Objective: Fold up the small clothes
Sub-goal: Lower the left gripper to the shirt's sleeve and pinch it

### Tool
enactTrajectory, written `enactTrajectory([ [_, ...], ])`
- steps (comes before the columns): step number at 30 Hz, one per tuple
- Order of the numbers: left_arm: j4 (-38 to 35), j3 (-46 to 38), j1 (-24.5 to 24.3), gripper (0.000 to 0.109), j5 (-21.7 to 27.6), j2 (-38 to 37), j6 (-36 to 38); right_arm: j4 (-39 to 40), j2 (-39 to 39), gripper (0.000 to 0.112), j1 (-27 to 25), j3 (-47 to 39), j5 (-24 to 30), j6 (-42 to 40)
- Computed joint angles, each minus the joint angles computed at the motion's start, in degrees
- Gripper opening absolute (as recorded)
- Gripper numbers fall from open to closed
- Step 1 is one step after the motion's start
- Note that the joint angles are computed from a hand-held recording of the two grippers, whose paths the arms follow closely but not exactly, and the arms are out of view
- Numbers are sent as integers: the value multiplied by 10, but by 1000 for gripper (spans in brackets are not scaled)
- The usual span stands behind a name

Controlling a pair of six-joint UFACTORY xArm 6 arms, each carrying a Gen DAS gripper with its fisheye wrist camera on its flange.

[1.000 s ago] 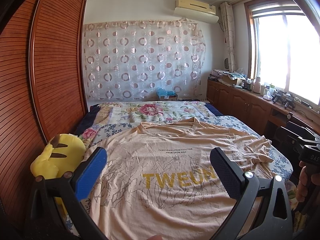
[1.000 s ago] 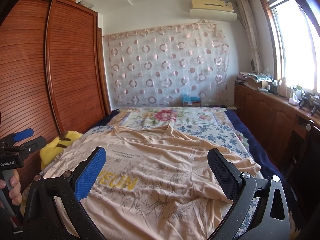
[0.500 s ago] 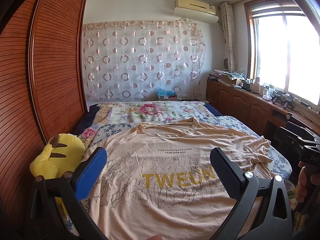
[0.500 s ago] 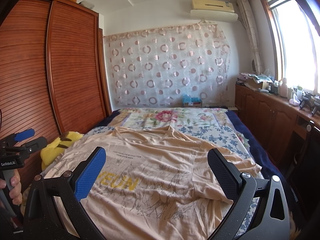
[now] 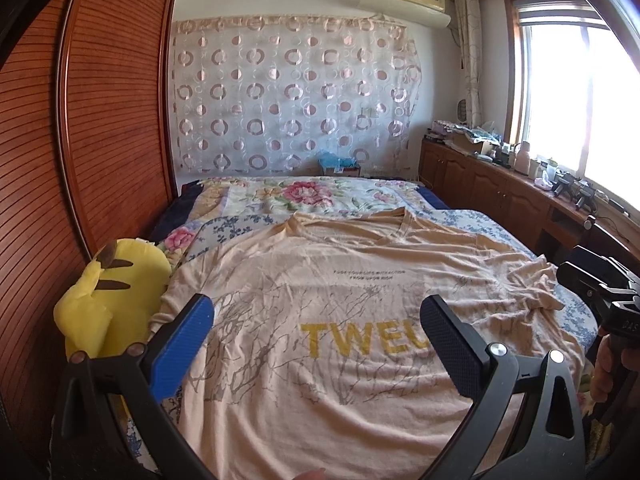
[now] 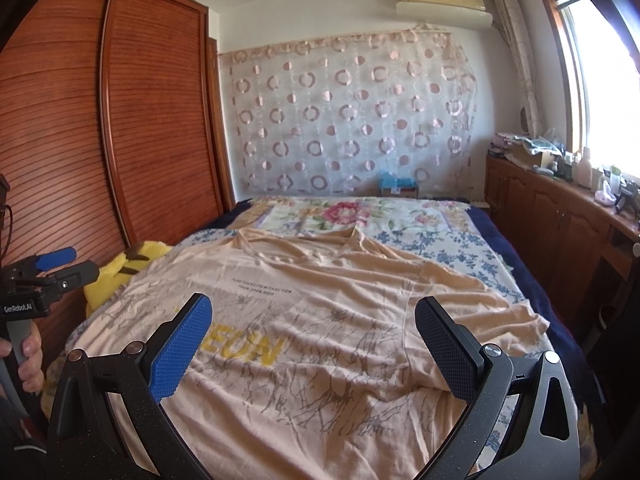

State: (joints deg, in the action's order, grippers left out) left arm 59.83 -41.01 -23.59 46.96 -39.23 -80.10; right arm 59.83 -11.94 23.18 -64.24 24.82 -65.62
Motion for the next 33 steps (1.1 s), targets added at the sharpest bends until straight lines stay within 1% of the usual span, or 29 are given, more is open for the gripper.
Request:
enactTrajectory([
  [7,-29,46,59,103,-33,-25,27,-15,39,103,0,-15,29,2],
  [10,-50,72,95,103,-55,-44,48,-24,61,103,9,-23,27,-4],
  [12,-65,92,120,103,-67,-58,61,-30,75,103,10,-31,35,-1],
  [16,-104,123,170,103,-97,-78,103,-47,98,103,15,-45,50,4],
  [19,-123,130,204,103,-117,-78,140,-57,108,103,24,-53,46,1],
  [20,-134,133,221,103,-131,-75,159,-61,111,103,27,-56,45,2],
  [24,-201,140,289,103,-194,-66,253,-74,130,103,31,-76,62,17],
  [26,-233,138,310,103,-212,-61,295,-82,136,103,31,-84,73,27],
  [27,-268,137,322,103,-221,-54,330,-83,136,103,31,-84,76,27],
  [28,-303,137,333,97,-230,-49,363,-84,138,103,33,-86,78,25],
  [29,-347,137,342,94,-238,-41,401,-88,139,103,35,-88,77,25],
  [30,-404,135,349,89,-241,-31,447,-91,142,103,35,-91,78,25],
  [31,-445,132,354,83,-242,-21,481,-94,145,103,36,-94,79,26],
  [32,-476,129,359,82,-240,-12,506,-98,149,103,37,-99,83,28],
  [33,-499,125,362,75,-236,-1,526,-99,150,103,37,-100,86,28],
])
